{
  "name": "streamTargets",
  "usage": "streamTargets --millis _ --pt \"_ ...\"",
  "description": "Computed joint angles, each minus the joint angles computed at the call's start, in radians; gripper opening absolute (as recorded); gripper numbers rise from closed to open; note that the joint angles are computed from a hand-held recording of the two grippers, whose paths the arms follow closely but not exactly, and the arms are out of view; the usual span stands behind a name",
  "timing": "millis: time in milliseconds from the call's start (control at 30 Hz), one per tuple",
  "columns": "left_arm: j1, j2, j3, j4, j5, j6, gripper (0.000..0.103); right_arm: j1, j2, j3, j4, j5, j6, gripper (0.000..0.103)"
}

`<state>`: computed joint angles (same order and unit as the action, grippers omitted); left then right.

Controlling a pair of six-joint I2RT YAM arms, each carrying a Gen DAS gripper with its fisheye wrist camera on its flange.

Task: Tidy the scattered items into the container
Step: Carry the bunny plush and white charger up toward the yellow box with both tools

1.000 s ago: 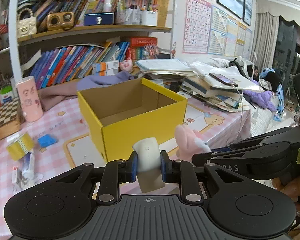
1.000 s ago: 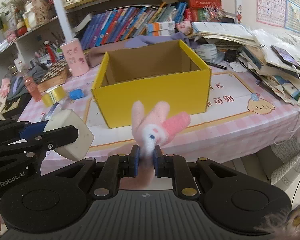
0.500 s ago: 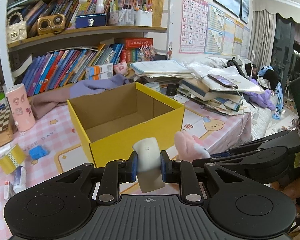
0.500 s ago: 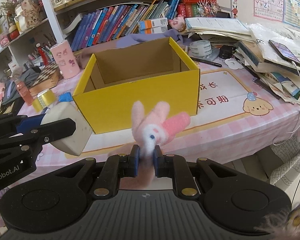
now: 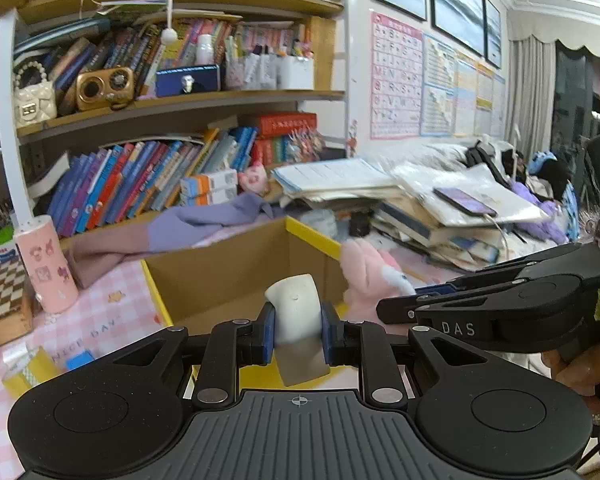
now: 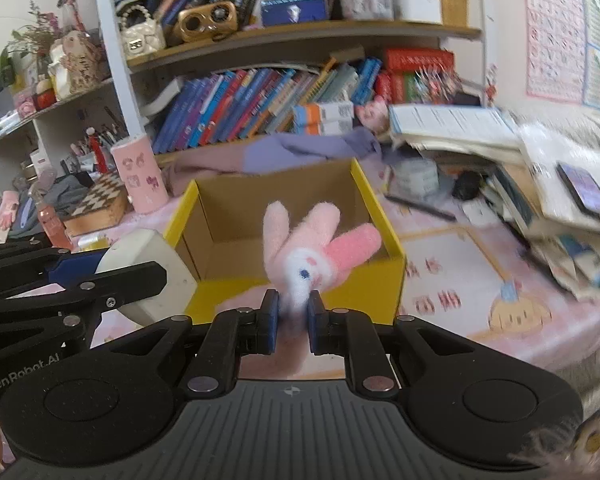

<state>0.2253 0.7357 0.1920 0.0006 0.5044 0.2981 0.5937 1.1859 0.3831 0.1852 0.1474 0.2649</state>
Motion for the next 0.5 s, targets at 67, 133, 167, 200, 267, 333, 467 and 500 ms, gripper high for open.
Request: streamTargets --millis 67,133,167,200,267,333,467,500 --pt "-0.018 0.051 0.014 0.064 -0.026 -0.025 0.021 -0.028 0.036 0.023 0.028 -0.029 -0.033 0.014" --pt "-0.036 0.106 0.028 0.128 -0.051 -0.046 0.021 -0.058 0.08 0.052 0.057 -0.061 -0.063 0.014" --pt "-0.047 0.138 0.036 0.163 -0.066 -0.055 0.021 -0.073 0.104 0.068 0.071 -0.076 -0.078 0.014" --pt "-0.056 0.167 0.043 0.194 -0.079 -0.062 0.021 -0.088 0.129 0.085 0.083 -0.092 -0.092 0.014" --pt "-0.077 0.235 0.064 0.252 -0.113 -0.075 0.021 -0.115 0.182 0.127 0.1 -0.121 -0.121 0.014" --pt "-0.097 0.309 0.089 0.297 -0.154 -0.088 0.021 -0.134 0.246 0.182 0.101 -0.138 -0.154 0.014" --pt "-0.128 0.466 0.151 0.358 -0.223 -0.111 0.021 -0.165 0.385 0.302 0.089 -0.18 -0.225 0.014" --pt "-0.134 0.504 0.163 0.379 -0.24 -0.11 0.021 -0.171 0.42 0.331 0.087 -0.19 -0.242 0.014"
